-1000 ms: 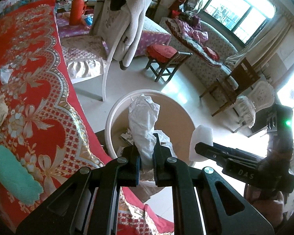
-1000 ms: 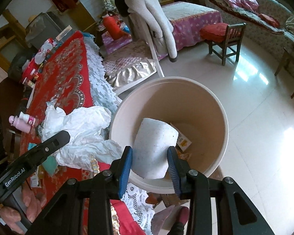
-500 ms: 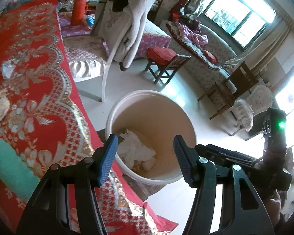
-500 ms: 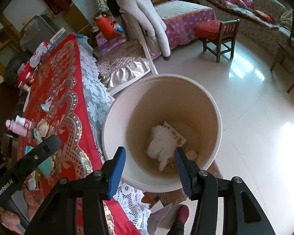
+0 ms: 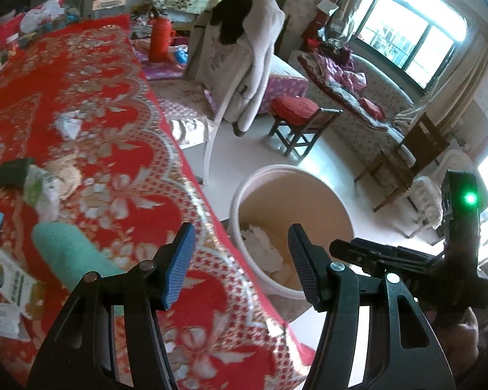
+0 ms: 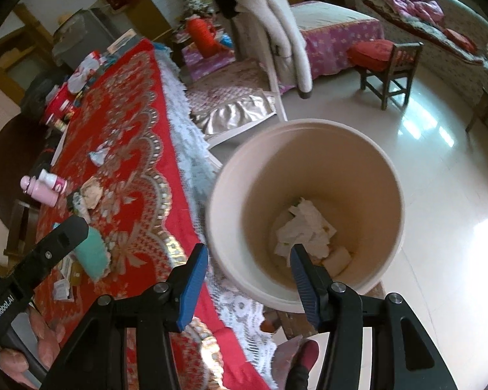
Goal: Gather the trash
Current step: 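Move both open tools back over the table toward the remaining trash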
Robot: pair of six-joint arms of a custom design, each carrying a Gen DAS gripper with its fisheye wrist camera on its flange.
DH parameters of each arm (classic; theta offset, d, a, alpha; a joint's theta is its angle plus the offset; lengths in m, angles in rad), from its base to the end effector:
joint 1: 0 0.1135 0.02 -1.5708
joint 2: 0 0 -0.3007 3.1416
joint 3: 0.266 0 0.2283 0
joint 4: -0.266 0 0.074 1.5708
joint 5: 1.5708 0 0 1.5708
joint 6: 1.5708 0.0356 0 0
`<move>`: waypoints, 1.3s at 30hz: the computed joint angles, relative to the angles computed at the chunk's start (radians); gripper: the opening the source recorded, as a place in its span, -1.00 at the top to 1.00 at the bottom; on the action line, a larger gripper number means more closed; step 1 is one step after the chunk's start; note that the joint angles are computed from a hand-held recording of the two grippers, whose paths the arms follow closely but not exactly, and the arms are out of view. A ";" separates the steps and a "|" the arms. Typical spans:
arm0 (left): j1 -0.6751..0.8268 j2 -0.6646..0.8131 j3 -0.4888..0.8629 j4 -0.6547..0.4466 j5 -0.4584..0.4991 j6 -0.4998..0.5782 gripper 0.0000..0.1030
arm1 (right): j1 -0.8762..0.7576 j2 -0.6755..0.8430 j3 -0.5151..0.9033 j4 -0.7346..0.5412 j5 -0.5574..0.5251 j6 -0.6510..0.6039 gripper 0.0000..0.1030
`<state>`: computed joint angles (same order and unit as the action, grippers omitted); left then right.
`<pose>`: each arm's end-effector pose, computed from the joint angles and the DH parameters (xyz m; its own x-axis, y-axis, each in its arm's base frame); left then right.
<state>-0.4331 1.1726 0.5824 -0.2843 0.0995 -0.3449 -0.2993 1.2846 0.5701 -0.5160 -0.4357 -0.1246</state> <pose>0.1710 -0.0829 0.2340 -0.8161 0.0067 -0.5778 0.2120 0.9337 -0.2886 0.1729 -0.0376 0.2028 -0.9103 0.1630 -0.3806 0.0197 0.9353 0.3533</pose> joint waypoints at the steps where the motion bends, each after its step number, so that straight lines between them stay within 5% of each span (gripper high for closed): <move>1: 0.021 -0.016 -0.004 -0.013 0.009 0.011 -0.12 | 0.031 -0.006 0.002 0.003 0.003 0.022 0.01; 10: 0.380 -0.141 -0.071 -0.138 0.176 0.202 -0.12 | 0.340 -0.018 0.011 0.075 0.065 0.231 -0.02; 17: 0.902 -0.104 -0.107 -0.244 0.401 0.544 -0.12 | 0.616 0.028 0.024 0.156 0.140 0.387 -0.03; 23: 1.302 0.036 -0.066 -0.331 0.504 0.843 -0.12 | 0.777 0.089 0.047 0.202 0.174 0.469 -0.03; 34: 1.708 0.233 0.023 -0.519 0.444 1.321 -0.12 | 1.010 0.228 0.125 0.278 0.193 0.568 -0.04; 39: 1.793 0.294 0.031 -0.446 0.361 1.372 -0.12 | 1.062 0.288 0.174 0.290 0.194 0.587 -0.05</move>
<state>1.3602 1.4669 0.6134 -0.7304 0.4604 1.0272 0.7625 1.5726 0.7441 -0.2257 -0.2417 0.4628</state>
